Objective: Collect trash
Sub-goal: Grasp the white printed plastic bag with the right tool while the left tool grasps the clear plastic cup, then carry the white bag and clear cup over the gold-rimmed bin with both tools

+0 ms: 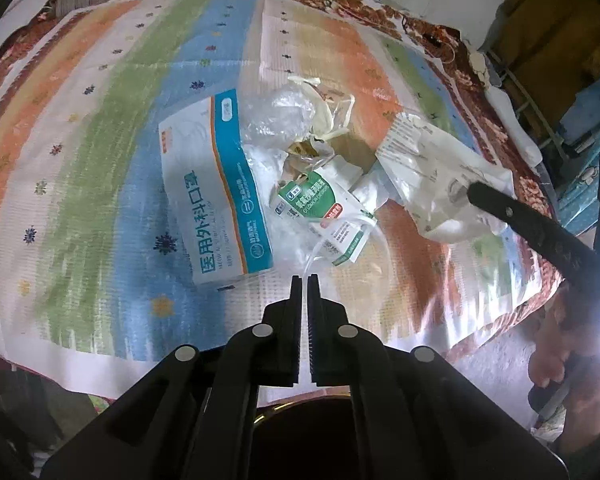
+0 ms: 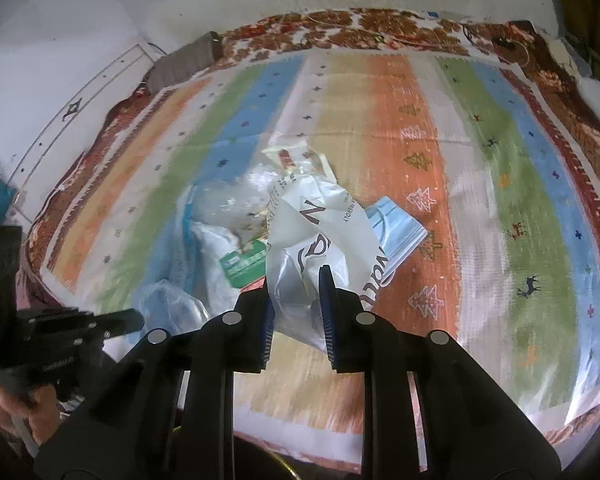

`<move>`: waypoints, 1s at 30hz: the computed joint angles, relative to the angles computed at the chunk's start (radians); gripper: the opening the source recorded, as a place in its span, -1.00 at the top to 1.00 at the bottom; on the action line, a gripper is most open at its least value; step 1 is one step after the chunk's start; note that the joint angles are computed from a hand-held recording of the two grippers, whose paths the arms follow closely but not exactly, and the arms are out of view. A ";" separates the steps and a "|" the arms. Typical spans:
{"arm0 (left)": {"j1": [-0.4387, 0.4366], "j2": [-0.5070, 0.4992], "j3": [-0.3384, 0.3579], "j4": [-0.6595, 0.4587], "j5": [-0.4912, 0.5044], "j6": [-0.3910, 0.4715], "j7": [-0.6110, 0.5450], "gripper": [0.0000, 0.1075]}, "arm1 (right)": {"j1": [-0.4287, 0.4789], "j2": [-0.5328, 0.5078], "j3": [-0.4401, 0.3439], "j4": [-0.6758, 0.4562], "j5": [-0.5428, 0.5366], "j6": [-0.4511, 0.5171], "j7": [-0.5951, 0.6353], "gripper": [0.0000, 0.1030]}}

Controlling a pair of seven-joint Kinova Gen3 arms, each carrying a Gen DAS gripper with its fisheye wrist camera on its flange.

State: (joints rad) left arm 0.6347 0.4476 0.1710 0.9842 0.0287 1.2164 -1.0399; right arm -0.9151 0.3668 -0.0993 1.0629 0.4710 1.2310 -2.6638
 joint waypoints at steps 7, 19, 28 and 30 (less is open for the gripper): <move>-0.009 -0.038 0.000 0.049 -0.001 -0.021 0.019 1.00 | -0.054 -0.023 -0.012 0.007 0.034 0.023 -0.054 0.64; 0.002 -0.014 0.006 0.041 -0.010 0.019 0.067 1.00 | -0.064 -0.053 -0.040 0.040 0.035 0.059 -0.106 0.64; 0.062 0.109 -0.030 -0.124 -0.069 0.149 0.112 0.78 | -0.058 -0.045 -0.050 0.034 0.012 0.073 -0.086 0.64; 0.096 0.143 -0.049 -0.181 -0.118 0.198 0.101 0.55 | -0.066 -0.043 -0.051 0.032 0.013 0.079 -0.086 0.64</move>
State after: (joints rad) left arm 0.7312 0.5902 0.1217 0.8034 -0.0890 1.4147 -0.9393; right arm -0.9813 0.3235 -0.1504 1.0946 0.4843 1.3100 -2.7496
